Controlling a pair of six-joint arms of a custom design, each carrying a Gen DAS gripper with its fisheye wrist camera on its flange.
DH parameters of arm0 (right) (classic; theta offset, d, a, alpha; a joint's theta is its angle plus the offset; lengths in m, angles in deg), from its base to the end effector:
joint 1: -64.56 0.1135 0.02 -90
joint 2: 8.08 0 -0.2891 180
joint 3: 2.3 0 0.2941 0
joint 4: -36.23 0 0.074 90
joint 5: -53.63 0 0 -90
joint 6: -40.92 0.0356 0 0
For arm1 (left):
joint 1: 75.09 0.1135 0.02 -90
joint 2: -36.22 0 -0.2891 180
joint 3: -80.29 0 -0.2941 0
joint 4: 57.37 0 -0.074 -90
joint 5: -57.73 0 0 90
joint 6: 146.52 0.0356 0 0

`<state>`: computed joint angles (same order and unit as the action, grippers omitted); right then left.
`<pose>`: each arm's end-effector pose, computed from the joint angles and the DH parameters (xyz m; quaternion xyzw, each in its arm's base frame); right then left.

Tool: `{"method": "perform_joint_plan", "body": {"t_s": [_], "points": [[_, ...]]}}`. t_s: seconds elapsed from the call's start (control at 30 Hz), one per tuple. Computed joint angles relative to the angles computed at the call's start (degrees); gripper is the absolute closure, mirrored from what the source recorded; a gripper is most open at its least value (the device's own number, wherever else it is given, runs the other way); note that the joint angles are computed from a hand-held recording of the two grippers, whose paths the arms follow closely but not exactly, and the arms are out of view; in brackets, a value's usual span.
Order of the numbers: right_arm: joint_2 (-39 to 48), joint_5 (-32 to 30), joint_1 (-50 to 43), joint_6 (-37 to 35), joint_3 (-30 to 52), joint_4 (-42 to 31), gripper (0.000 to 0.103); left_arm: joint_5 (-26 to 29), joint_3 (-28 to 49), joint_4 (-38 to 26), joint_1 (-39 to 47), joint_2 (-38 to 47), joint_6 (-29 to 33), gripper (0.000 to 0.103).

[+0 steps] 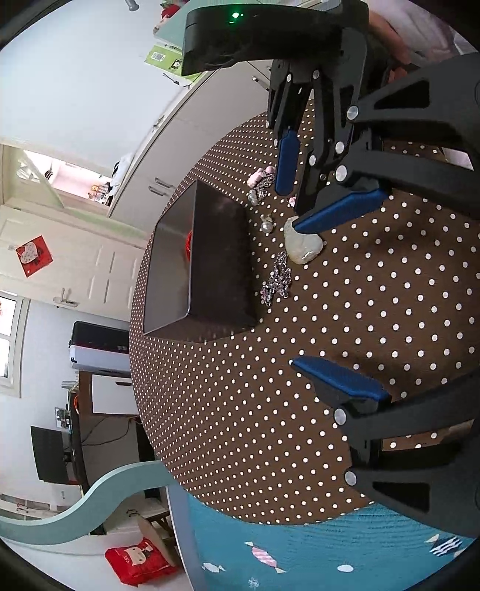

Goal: Organize jewelry
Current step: 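Return to the pile and grasp the pink bunny charm with the right tool, then grasp the pale jade pendant with the left tool while the right tool holds the bunny charm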

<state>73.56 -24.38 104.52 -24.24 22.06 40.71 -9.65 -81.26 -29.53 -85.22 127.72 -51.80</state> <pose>0.1601 0.1245 0.0654 -0.0910 0.9388 0.0864 0.3209 0.1832 -0.0466 0.0453 0.1913 0.8894 -0.1988 0.3646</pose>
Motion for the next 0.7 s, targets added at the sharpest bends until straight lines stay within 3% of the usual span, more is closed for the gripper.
{"method": "perform_joint_plan", "body": {"t_s": [0.37, 0.5, 0.57, 0.63, 0.7], "points": [[2.94, -0.74, -1.06, -0.72, 1.25, 0.74, 0.087, 0.17, 1.30, 0.03, -0.82, 2.55, -0.17, 0.032], [2.15, -1.73, -2.47, -0.29, 0.68, 0.75, 0.088, -0.46, 1.70, 0.49, -2.01, 3.45, -0.63, 0.031], [1.13, -1.35, -2.67, -0.13, 0.34, 0.07, 0.088, -0.88, 1.91, 0.37, -2.84, 3.62, -0.90, 0.028], [-0.47, -1.05, -2.77, 0.18, -0.36, -0.28, 0.088, -1.92, 2.63, -0.48, -4.29, 3.93, -1.36, 0.016], [-4.11, -0.71, -3.66, 0.35, -1.58, -1.89, 0.088, -2.53, 3.31, -0.03, -5.78, 4.88, -2.06, 0.015]]}}
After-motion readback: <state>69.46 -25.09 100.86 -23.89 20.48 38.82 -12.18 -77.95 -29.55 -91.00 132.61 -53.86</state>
